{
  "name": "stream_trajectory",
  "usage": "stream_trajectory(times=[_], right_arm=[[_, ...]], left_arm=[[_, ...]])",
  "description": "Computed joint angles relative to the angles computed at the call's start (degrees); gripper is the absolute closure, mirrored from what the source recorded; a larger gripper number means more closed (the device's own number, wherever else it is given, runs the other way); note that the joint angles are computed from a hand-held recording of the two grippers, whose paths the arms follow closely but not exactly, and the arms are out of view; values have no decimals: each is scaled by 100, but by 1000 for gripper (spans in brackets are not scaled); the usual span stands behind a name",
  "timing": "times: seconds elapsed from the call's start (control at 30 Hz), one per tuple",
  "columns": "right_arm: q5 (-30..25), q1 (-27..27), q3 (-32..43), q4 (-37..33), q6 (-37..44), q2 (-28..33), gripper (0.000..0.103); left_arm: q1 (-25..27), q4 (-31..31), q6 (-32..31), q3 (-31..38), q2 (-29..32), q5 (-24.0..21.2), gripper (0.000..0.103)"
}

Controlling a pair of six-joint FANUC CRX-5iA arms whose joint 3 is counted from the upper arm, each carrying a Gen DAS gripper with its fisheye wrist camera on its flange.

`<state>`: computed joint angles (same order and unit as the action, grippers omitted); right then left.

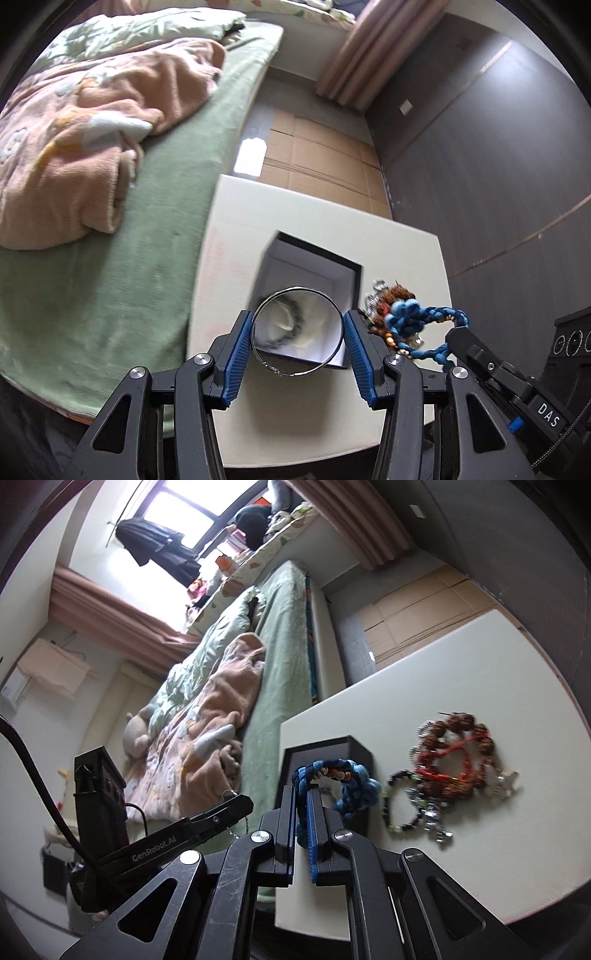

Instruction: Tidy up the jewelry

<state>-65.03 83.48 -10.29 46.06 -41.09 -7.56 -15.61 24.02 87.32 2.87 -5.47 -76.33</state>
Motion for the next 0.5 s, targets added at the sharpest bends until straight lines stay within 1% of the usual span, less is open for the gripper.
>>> stream_trajectory(times=[0.13,0.2,0.23,0.27,0.33,0.37,0.4,0.5], right_arm=[[349,-282,252,-191,367,255,96],[388,-393,389,-368,505,377,96],[390,-449,457,-524,568,424,93],[447,-501,477,-665,608,437,89],[550,-541,425,-773,504,408,50],[442,-499,409,-699,395,406,45],[274,-445,423,-652,354,410,44],[91,-346,367,-669,285,308,44]], left_arm=[[277,71,-70,-2,-23,-39,52],[371,96,-94,-1,-30,-65,52],[410,106,-103,-2,-31,-75,52],[442,115,-108,8,-25,-91,52],[477,150,-134,20,-9,-110,52],[476,162,-146,20,-4,-108,52],[454,169,-150,25,7,-102,52],[377,212,-179,21,56,-86,52]])
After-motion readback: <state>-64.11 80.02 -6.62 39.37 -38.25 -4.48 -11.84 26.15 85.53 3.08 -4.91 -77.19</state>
